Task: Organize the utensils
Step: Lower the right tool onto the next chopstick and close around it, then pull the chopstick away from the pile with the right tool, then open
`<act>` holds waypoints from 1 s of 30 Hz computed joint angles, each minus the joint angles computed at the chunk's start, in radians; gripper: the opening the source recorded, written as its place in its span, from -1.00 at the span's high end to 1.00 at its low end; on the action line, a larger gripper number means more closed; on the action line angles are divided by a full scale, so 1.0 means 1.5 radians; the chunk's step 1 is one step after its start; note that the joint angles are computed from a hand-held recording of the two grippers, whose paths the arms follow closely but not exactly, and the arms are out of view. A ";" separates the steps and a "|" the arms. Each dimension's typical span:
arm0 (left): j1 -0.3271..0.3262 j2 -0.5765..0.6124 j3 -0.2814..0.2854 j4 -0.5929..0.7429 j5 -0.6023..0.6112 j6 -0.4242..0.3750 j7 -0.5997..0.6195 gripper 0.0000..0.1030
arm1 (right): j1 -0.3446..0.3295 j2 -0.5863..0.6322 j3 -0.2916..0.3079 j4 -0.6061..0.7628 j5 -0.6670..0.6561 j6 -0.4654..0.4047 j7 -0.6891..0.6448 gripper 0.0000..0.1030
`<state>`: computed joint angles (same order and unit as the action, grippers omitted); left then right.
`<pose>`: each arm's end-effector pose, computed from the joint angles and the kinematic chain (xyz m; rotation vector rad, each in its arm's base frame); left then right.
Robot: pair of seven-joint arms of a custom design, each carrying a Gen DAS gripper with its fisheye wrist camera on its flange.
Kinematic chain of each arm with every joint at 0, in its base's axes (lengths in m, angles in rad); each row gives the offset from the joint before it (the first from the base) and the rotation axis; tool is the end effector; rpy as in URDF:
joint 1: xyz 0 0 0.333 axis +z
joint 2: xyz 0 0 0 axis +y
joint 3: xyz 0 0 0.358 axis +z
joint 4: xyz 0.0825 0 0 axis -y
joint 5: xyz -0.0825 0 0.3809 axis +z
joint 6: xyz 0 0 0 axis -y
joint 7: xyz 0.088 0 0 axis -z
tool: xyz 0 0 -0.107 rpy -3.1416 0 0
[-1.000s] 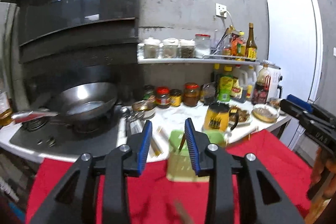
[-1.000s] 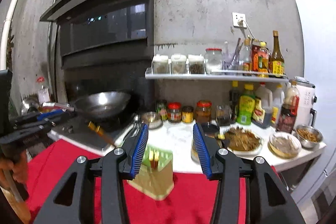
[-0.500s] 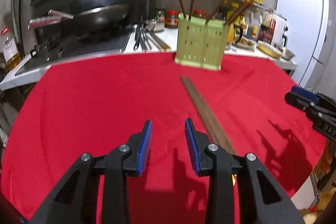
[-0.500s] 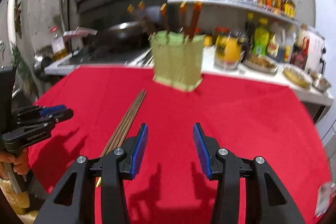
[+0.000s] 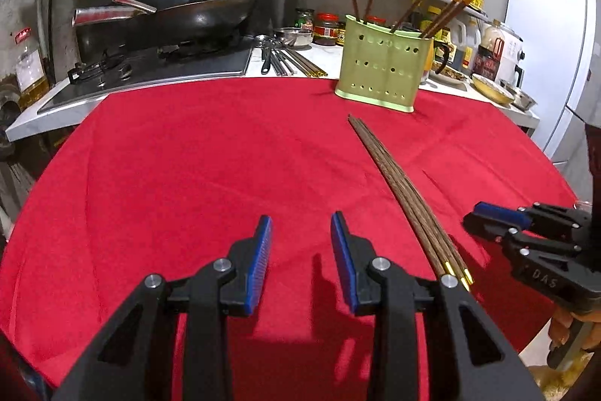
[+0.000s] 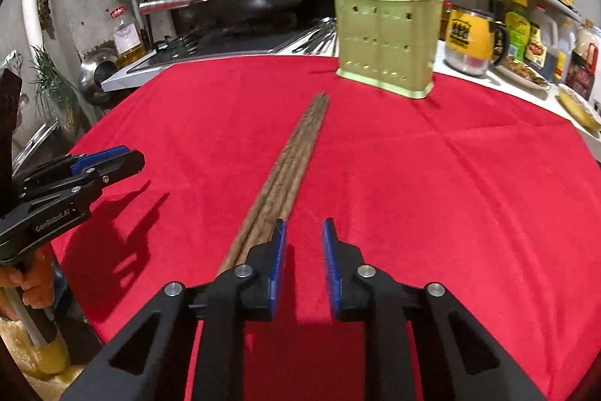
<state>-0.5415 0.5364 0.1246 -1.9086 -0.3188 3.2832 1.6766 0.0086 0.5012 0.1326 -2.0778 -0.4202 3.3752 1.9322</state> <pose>0.6443 -0.2649 0.3543 -1.5616 1.9752 -0.9393 0.6365 0.1265 0.3174 -1.8578 1.5401 -0.5361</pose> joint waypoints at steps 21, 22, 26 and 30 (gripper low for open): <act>0.091 0.012 -0.108 0.027 0.038 -0.039 0.006 0.38 | 0.046 0.004 -0.036 0.041 0.059 -0.091 -0.062 0.85; 0.099 0.014 -0.120 0.031 0.041 -0.046 0.007 0.38 | 0.039 -0.002 -0.033 0.031 0.062 -0.087 -0.062 0.86; 0.129 0.024 -0.169 0.051 0.055 -0.075 0.018 0.38 | 0.024 -0.026 -0.043 -0.009 0.072 -0.068 -0.058 0.86; 0.160 0.043 -0.223 0.083 0.056 -0.115 0.031 0.38 | 0.080 -0.044 -0.132 -0.045 0.087 -0.042 -0.044 0.86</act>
<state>-0.3022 0.6009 -0.2098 -1.7840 -0.2345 3.1101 1.7231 0.1280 0.4354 -0.0662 -2.1459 -0.2891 3.3121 1.8667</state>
